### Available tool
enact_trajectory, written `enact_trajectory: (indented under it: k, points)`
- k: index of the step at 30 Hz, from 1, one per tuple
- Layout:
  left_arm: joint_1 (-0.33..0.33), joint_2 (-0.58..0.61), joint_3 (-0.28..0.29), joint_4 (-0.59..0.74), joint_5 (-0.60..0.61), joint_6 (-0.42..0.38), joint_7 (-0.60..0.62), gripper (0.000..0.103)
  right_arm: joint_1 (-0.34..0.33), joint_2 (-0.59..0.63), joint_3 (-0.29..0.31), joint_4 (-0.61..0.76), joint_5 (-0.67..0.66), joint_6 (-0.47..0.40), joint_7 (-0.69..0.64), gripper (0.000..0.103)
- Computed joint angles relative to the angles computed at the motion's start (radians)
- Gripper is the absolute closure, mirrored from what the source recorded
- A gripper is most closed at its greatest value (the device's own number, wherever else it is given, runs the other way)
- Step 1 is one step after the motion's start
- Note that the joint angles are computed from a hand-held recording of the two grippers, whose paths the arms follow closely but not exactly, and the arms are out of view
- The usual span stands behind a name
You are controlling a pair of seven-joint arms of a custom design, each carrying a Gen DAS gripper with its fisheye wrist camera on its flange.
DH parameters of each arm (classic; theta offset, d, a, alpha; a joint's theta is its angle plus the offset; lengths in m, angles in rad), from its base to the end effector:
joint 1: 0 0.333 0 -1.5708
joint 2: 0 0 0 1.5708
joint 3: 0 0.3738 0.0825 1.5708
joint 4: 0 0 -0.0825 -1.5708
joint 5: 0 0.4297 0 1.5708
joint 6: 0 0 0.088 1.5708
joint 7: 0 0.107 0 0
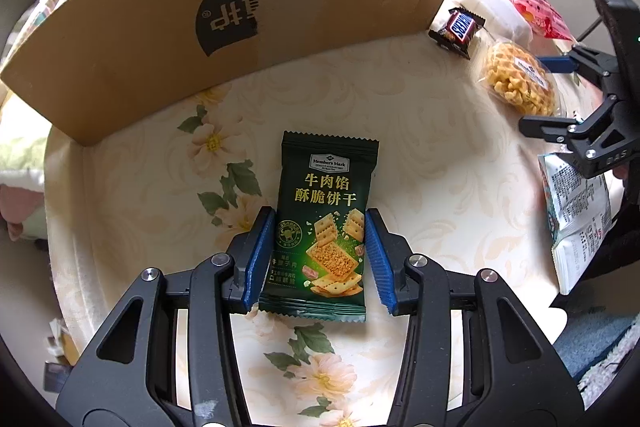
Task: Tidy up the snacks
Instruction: 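Close the left tool on the green cracker packet while the right tool grasps the wrapped waffle, then carry both packets into the cardboard box and open both tools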
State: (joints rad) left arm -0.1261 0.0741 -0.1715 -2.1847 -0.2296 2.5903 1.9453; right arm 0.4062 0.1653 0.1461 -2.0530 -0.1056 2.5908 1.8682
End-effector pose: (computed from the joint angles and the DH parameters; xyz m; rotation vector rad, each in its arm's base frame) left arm 0.5867 -0.1740 0.4182 -1.5217 2.5471 -0.5165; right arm 0.5593 0.3429 0.4282 -2.2743 1.6286 -0.2508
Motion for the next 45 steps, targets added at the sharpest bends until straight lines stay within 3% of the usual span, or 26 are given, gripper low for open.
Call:
enact_trajectory:
  k: [3,7,15,26,33,37,45]
  points:
    - [0.0,-0.005,0.0,-0.004,-0.006,0.001,-0.007,0.062,-0.002,0.012,0.001,0.008,0.004,-0.003,-0.013,0.001]
    - [0.001,-0.006,0.003,-0.001,0.006,-0.001,-0.031,0.062,0.002,0.02,-0.003,0.019,-0.028,-0.008,-0.018,0.016]
    - [-0.006,-0.025,0.003,-0.01,0.053,0.004,-0.096,0.062,-0.011,0.012,0.002,0.016,0.01,-0.012,-0.035,0.026]
    - [-0.008,-0.11,-0.003,0.003,0.064,-0.039,-0.198,0.062,-0.01,-0.08,-0.001,-0.011,0.049,0.008,-0.017,0.027]
    - [0.0,-0.157,-0.002,0.042,0.06,-0.059,-0.253,0.062,0.005,-0.108,-0.001,0.042,0.017,-0.01,-0.02,0.027]
    - [0.013,-0.141,0.0,0.102,0.1,-0.075,-0.287,0.062,0.01,-0.086,0.003,0.103,0.022,-0.014,-0.054,0.027]
    - [0.038,0.003,0.03,0.327,0.219,-0.129,-0.388,0.062,0.024,0.027,0.008,0.287,0.017,-0.036,-0.064,0.027]
